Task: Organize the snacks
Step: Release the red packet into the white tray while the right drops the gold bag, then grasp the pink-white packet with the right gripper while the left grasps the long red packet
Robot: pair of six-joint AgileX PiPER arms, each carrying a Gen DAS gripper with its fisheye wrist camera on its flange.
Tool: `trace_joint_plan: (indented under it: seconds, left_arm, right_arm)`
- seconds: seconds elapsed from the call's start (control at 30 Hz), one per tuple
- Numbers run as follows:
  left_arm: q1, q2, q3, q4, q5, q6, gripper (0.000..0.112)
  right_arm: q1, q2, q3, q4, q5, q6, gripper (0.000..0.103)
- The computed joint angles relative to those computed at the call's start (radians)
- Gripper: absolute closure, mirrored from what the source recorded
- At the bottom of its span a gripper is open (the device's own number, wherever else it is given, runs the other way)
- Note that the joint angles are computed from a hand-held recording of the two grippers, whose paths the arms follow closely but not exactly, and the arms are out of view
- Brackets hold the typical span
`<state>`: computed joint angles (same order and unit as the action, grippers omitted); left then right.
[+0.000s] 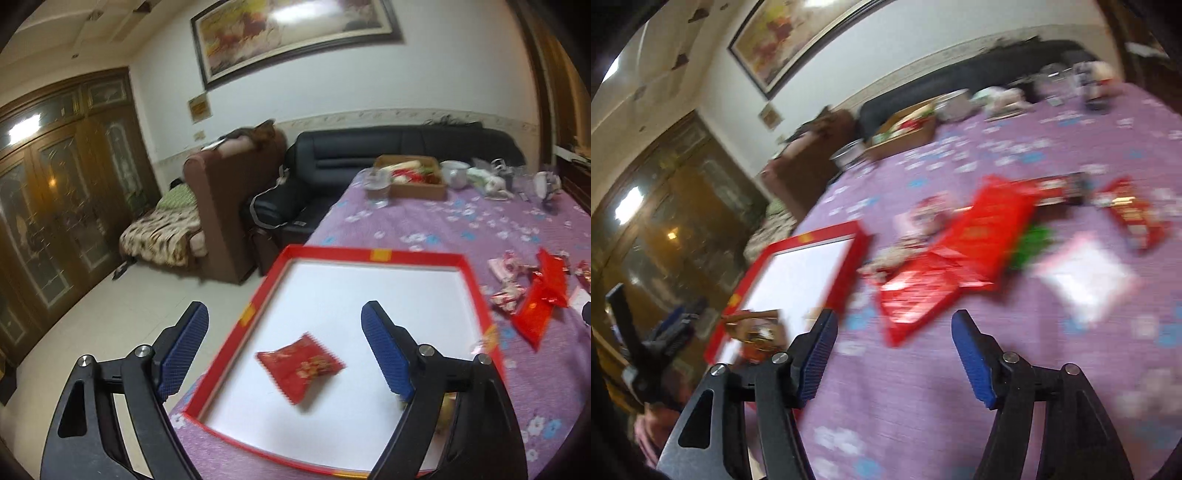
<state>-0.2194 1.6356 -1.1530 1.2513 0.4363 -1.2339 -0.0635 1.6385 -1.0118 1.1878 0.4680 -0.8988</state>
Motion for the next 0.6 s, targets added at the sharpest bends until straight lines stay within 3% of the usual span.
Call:
trace_joint_plan:
  seconds: [0.17, 0.27, 0.37, 0.43, 0.6]
  left_arm:
    - [-0.063, -0.013, 0.007, 0.008, -0.030, 0.037, 0.026]
    - [-0.112, -0.017, 0.002, -0.039, -0.034, 0.118, 0.027]
    - [-0.149, -0.013, -0.023, -0.185, -0.048, 0.300, 0.026]
    - [-0.185, -0.002, -0.039, -0.234, -0.029, 0.386, 0.026]
    - [-0.241, 0.063, -0.147, -0.532, 0.037, 0.731, 0.027]
  right_arm:
    - [-0.156, -0.064, 0.048, -0.176, -0.005, 0.073, 0.028]
    - [-0.205, -0.033, -0.008, -0.373, 0.025, 0.201, 0.027]
    - [-0.193, -0.004, -0.061, -0.522, 0.013, 0.310, 0.027]
    - [-0.186, 0.028, -0.105, -0.554, 0.016, 0.312, 0.026]
    - [-0.130, 0.151, -0.259, -0.782, 0.056, 0.472, 0.025]
